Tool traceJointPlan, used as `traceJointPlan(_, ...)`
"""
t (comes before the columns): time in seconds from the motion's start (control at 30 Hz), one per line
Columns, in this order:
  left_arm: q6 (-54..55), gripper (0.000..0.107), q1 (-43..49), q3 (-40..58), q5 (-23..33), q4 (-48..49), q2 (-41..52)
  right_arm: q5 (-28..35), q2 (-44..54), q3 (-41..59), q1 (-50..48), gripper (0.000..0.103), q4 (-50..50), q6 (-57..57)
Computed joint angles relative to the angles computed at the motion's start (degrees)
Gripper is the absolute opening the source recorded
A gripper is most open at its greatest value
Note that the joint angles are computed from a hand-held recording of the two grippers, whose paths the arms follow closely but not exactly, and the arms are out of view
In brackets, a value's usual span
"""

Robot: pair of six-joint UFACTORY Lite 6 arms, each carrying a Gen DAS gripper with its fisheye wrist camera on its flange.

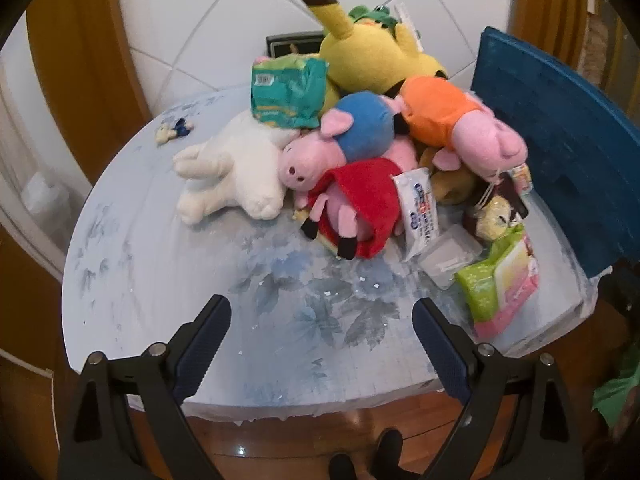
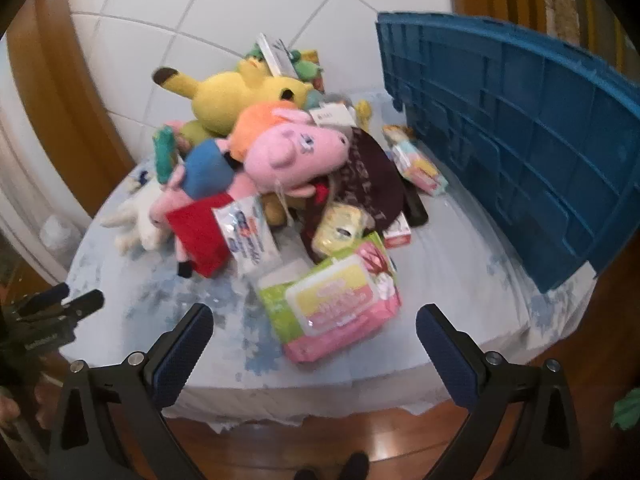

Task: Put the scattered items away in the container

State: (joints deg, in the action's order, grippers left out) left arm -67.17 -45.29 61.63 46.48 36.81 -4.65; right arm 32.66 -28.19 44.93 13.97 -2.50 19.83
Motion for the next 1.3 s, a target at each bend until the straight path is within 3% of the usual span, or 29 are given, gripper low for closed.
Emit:
traceJointPlan(0.13,-2.27,0.093,-0.28,3.99,-0.93,0.57,7.48,-3.27,3.79,-2.75,-8.35,0.103,13.34,-16.74)
traceJointPlan(0.3,-2.61,0.093,-0.76,12.79,-2.14,-1.4,19.61,-3.09,12.92,-1.68,-18.53,0.103,29.94,-39.2)
traceJointPlan(0.47,-2.87,0.093,-2.63,22.62,-2.06,-3.42,30.9,-1.85,20.83,1.06,-25.11,0.103,38.52,-54.39)
traceJointPlan(0.6,-1.33,0.093,-4.46,28.21,-2.45,-6.41,36.82,-1.48,24.92,1.96,-27.78,0.103,40.88,-60.15)
traceJointPlan(0.8,-1.74,0.093,-8.64,34.08,-2.58,-7.51,43.35,-3.48,23.02,-1.99,-29.83,0.099,40.56,-62.92)
traceJointPlan(0.93,-3.38,0.093,-11.06,37.81,-0.39,-8.93,46.88,-2.89,24.68,-1.77,-32.74,0.067,41.61,-68.77)
traceJointPlan(0.97,-5.03,0.093,-11.68,38.16,-0.44,-8.74,47.43,-2.73,26.43,-0.74,-33.63,0.065,42.58,-71.14)
traceJointPlan(1.17,-16.41,0.093,-15.75,43.67,-1.31,-9.01,53.85,-2.78,40.62,9.93,-35.07,0.065,44.68,-82.59)
traceJointPlan(1.3,-16.56,0.09,-16.59,58.94,6.08,-10.84,65.72,-3.11,47.86,17.01,-33.92,0.065,45.3,-87.64)
